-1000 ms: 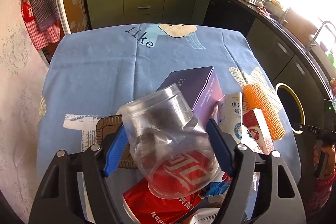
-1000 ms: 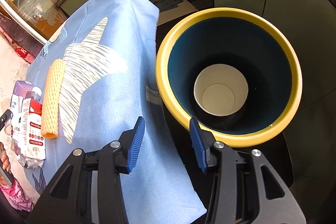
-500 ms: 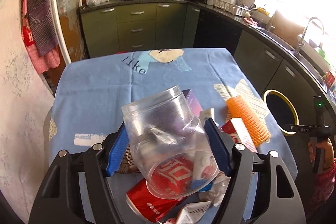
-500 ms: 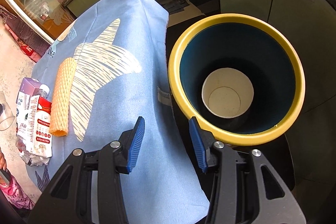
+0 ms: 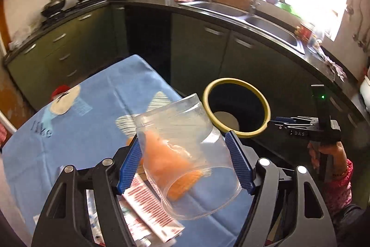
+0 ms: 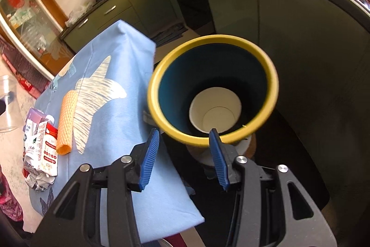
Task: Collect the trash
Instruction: 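Grasp the clear plastic cup with the left gripper and drop it into the bin, then return the right gripper to the table and grasp the orange foam net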
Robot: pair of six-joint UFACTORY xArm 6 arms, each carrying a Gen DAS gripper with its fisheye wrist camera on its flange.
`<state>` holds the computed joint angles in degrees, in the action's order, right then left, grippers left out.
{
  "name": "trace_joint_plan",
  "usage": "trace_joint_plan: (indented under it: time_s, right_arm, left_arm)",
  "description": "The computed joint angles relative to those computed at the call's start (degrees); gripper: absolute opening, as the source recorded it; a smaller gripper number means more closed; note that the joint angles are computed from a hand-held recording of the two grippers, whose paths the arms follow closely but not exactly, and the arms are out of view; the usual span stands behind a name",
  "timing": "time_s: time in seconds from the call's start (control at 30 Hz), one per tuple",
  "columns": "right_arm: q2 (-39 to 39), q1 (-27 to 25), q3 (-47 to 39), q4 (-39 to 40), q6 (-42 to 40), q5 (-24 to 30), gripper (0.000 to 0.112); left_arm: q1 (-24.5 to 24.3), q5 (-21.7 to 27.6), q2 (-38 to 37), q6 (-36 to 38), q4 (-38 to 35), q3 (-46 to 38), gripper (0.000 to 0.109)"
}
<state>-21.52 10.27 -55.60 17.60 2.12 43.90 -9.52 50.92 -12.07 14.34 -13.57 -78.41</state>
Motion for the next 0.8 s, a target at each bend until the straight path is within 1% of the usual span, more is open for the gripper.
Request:
trace_joint_plan:
  time_s: [0.1,0.17,0.2,0.3,0.43,0.47,0.5,0.6,0.67,0.73,0.8]
  right_arm:
    - [-2.4,-3.2,2.7,1.9,-1.1,-0.2,0.044]
    - [-3.9,-5.3,4.5,2.9,-1.7,-0.2,0.044]
    - [-4.6,-6.1,5.2,3.3,-2.1,-0.1,0.044]
    - [-6.1,-8.4,6.9,4.7,-3.4,0.2,0.045]
    - [-7.4,-10.5,8.7,6.4,-4.9,0.3,0.048]
    - [-7.6,-10.7,9.0,6.6,-5.0,0.4,0.048]
    - [-7.7,-11.1,9.3,6.9,-5.3,0.4,0.048]
    - [-7.5,-11.6,9.3,7.4,-5.8,0.3,0.048]
    - [-7.7,-11.6,9.5,7.5,-5.9,0.1,0.049]
    - [-7.9,-11.4,9.6,7.6,-6.2,0.1,0.049]
    - [-7.9,-11.2,9.7,7.9,-6.4,0.1,0.050]
  left_arm:
    - [-6.0,1.8,8.4,0.0,0.2,-8.5,0.071]
    - [-8.3,2.9,13.4,-0.3,0.1,-13.4,0.071]
    - [-9.8,4.6,17.2,-0.9,0.2,-17.5,0.071]
    - [-12.3,7.3,27.3,-1.9,0.6,-28.0,0.072]
    - [-14.1,8.5,37.1,-4.0,2.9,-38.0,0.073]
    - [-14.5,8.4,39.6,-4.7,3.5,-40.7,0.076]
    - [-14.8,8.7,42.1,-5.2,4.2,-43.7,0.082]
    - [-15.2,8.5,47.4,-6.6,6.1,-50.3,0.085]
    - [-15.3,8.9,48.7,-7.0,6.9,-52.7,0.085]
    - [-15.1,7.2,46.0,-6.7,5.8,-49.7,0.085]
    - [-14.9,4.0,41.3,-6.6,5.9,-43.4,0.085]
